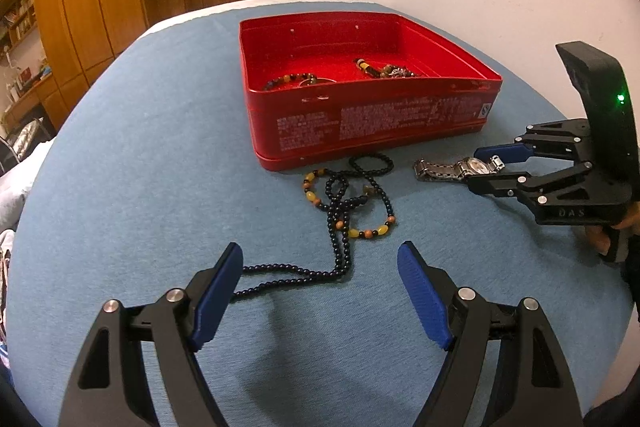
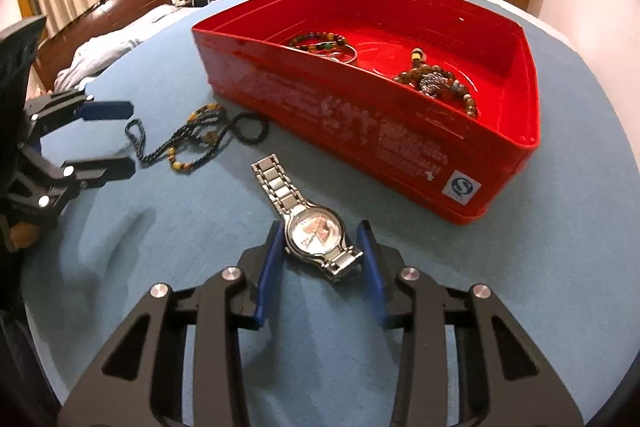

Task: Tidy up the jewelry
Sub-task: 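Move the right tool to the silver wristwatch while the left tool approaches the black bead necklace, then grasp the silver wristwatch with the right tool while the left tool grasps the black bead necklace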

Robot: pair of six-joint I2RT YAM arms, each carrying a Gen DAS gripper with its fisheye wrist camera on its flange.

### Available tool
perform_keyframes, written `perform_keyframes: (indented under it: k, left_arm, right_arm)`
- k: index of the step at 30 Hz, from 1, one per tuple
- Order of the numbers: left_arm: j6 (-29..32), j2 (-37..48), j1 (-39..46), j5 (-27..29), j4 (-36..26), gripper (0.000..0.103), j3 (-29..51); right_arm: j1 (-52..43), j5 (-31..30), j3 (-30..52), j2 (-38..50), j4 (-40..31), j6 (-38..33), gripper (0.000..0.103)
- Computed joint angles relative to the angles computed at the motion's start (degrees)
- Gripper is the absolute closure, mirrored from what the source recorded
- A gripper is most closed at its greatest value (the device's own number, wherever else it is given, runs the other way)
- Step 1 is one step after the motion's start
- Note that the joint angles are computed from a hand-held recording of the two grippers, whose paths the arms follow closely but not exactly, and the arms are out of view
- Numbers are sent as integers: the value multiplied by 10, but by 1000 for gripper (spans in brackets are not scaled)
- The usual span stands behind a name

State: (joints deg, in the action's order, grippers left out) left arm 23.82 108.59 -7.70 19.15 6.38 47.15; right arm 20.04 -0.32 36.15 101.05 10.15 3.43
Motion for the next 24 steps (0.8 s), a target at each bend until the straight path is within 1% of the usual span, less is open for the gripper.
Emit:
perform_keyframes:
  k: [5,11,13,17,21,24]
  left_arm:
    - [-6,5,-12,-10,-2,23,7]
    - [-12,25,-22,-10,-25,23,31]
    - [-11,35,-29,-18,-30,23,39]
    - [-18,59,-57,-63,-25,23,56]
    - [-33,75,-70,-78,-25,19,73]
    - [-47,84,-78,-90,-20,20,83]
  right_arm:
    - [-11,-22,-10,-3,15,9,68]
    - [-49,-86,-48,-19,63,40,68]
    - [-51,-88,-57,-28,67,45,68]
    - [-52,-90,-68,-40,74,48,68]
    - [-51,-92,-75,-44,79,49,68]
    - [-53,-95,-81,-52,80,50,68]
